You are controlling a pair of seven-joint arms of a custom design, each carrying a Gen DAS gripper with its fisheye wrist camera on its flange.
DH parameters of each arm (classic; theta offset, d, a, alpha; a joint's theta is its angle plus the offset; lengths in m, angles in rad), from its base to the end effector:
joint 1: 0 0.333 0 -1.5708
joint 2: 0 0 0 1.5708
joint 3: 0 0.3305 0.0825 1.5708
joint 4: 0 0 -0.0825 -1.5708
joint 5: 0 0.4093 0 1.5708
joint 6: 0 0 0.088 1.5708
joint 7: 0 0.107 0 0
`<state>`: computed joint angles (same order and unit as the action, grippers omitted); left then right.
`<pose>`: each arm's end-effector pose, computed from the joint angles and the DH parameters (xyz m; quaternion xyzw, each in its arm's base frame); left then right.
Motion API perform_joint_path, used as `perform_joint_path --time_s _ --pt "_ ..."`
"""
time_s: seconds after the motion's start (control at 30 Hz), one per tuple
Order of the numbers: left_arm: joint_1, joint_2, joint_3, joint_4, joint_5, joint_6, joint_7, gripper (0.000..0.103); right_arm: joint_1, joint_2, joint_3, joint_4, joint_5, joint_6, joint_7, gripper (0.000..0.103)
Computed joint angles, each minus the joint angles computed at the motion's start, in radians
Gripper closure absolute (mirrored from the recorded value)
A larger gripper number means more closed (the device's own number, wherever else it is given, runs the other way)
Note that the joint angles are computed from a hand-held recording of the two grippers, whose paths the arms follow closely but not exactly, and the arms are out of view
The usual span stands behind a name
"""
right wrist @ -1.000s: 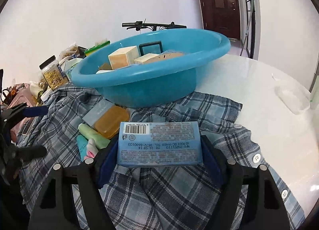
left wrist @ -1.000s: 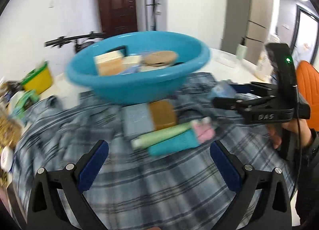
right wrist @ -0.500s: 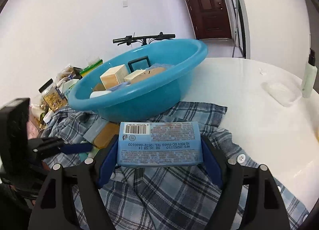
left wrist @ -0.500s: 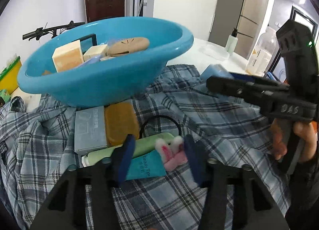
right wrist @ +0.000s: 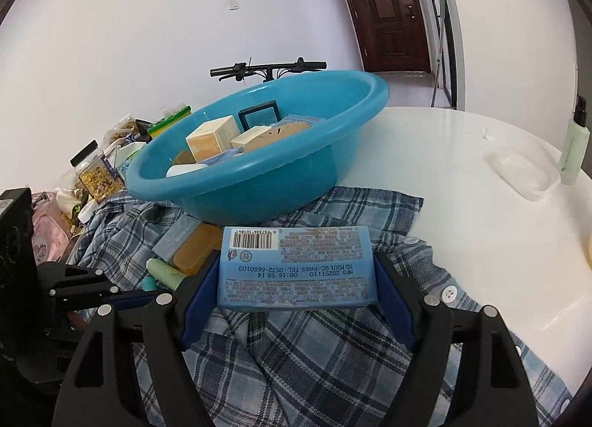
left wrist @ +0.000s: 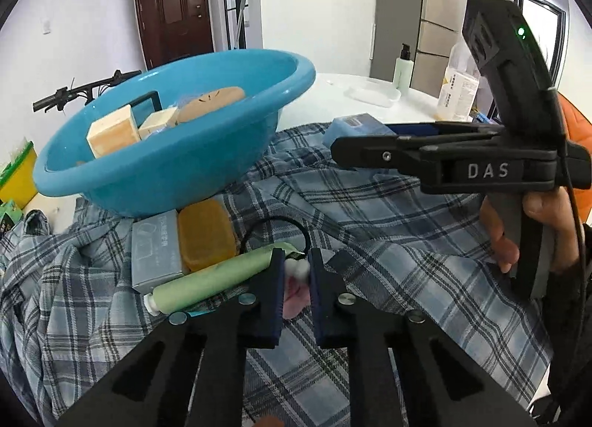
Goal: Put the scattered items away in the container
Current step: 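Lift the blue soap bar with the right gripper while the left gripper grasps the pink bunny item, then carry the pink bunny item with the left gripper over the blue basin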
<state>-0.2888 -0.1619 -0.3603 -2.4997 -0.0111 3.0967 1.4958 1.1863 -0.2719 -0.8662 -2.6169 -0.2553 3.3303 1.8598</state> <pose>0.4118 -0.3151 0.4253 -0.4418 0.8189 -0.3230 0.1730 0.4551 0.1708 0.4170 -0.7013 0.5590 -0.1458 0.4176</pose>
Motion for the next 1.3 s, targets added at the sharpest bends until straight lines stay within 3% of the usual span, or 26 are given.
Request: perform_joint_path --time_s 0.2,0.37,0.47,0.57,0.67,0.8,0.87,0.93,1.03,1.13,1.3 --pt "-0.011 -0.065 0.014 -0.045 -0.035 0.049 0.011 0.09 -0.02 0.006 0.018 0.0 -0.003 0.004 0.006 0.025" --pt "-0.05 -0.129 0.04 -0.079 -0.099 0.058 0.048 0.09 -0.044 0.017 0.039 0.003 -0.021 0.005 0.026 0.025" --pt "-0.041 -0.166 0.035 -0.089 -0.126 0.055 0.045 0.09 -0.055 0.024 0.05 0.005 -0.027 -0.002 0.032 0.025" --pt "-0.116 -0.194 0.109 -0.094 -0.183 0.048 0.084 0.09 -0.051 0.022 0.045 0.004 -0.033 0.005 0.034 0.025" --pt "-0.079 -0.229 0.08 -0.097 -0.197 0.047 0.078 0.09 -0.041 0.019 0.031 0.003 -0.046 0.007 0.043 0.025" --pt "-0.177 -0.254 0.184 -0.084 -0.268 0.025 0.141 0.09 -0.045 0.031 0.04 0.01 -0.04 -0.011 0.044 0.025" --pt "-0.144 -0.262 0.158 -0.079 -0.275 0.027 0.141 0.09 -0.07 0.039 0.071 0.011 -0.025 -0.016 0.032 0.025" --pt "-0.168 -0.258 0.178 -0.074 -0.295 0.028 0.164 0.09 -0.093 0.042 0.098 0.009 -0.016 -0.018 0.018 0.025" --pt "-0.121 -0.238 0.138 -0.053 -0.27 -0.033 0.146 0.09 -0.097 0.042 0.105 0.008 -0.004 -0.022 0.004 0.025" --pt "-0.196 -0.264 0.201 -0.078 -0.367 0.032 0.188 0.09 -0.103 0.042 0.114 0.007 0.009 -0.021 -0.007 0.025" --pt "-0.154 -0.293 0.164 -0.074 -0.354 0.035 0.188 0.09 -0.096 0.038 0.109 0.006 0.017 -0.019 -0.017 0.025"
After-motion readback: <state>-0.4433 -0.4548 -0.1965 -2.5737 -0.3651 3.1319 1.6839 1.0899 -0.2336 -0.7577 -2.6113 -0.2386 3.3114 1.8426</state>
